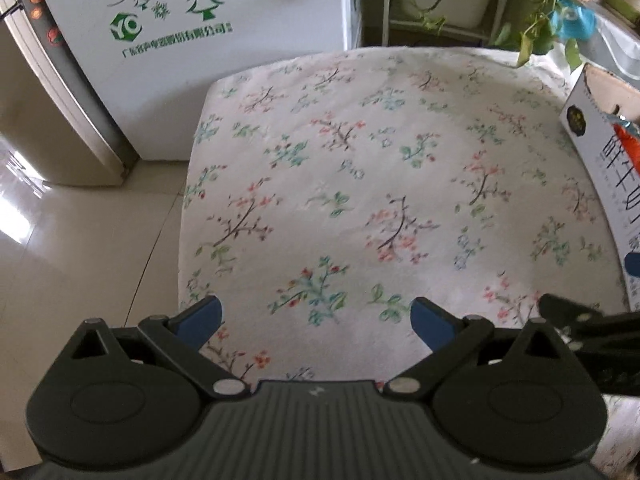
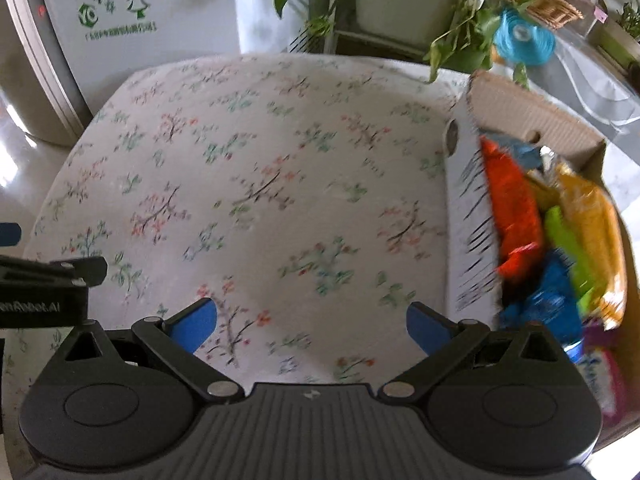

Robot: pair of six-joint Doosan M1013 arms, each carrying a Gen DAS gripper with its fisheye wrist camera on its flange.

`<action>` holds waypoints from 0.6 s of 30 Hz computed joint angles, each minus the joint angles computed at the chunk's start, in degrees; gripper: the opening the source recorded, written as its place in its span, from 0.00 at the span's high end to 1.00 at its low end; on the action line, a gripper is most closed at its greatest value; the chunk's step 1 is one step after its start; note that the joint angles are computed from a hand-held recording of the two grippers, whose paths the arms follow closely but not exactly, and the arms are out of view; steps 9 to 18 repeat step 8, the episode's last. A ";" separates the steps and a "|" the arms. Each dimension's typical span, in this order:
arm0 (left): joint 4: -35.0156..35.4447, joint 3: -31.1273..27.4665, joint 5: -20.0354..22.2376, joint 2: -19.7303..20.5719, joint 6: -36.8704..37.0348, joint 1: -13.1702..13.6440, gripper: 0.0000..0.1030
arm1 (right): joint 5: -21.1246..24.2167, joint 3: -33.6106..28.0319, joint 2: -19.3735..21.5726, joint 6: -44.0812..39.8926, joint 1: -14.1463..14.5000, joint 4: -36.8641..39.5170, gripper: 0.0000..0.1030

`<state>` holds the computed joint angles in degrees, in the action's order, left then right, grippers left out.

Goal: Organize snacks

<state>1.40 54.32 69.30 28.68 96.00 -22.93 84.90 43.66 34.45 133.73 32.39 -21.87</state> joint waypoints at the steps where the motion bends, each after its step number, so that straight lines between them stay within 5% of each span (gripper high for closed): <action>1: -0.32 0.09 0.18 -0.04 0.23 0.18 0.03 | 0.10 0.01 0.32 0.49 0.38 -0.60 0.00; 18: -1.99 0.22 0.29 -0.26 0.99 0.98 0.02 | -3.09 2.01 1.36 2.73 2.65 -6.65 0.00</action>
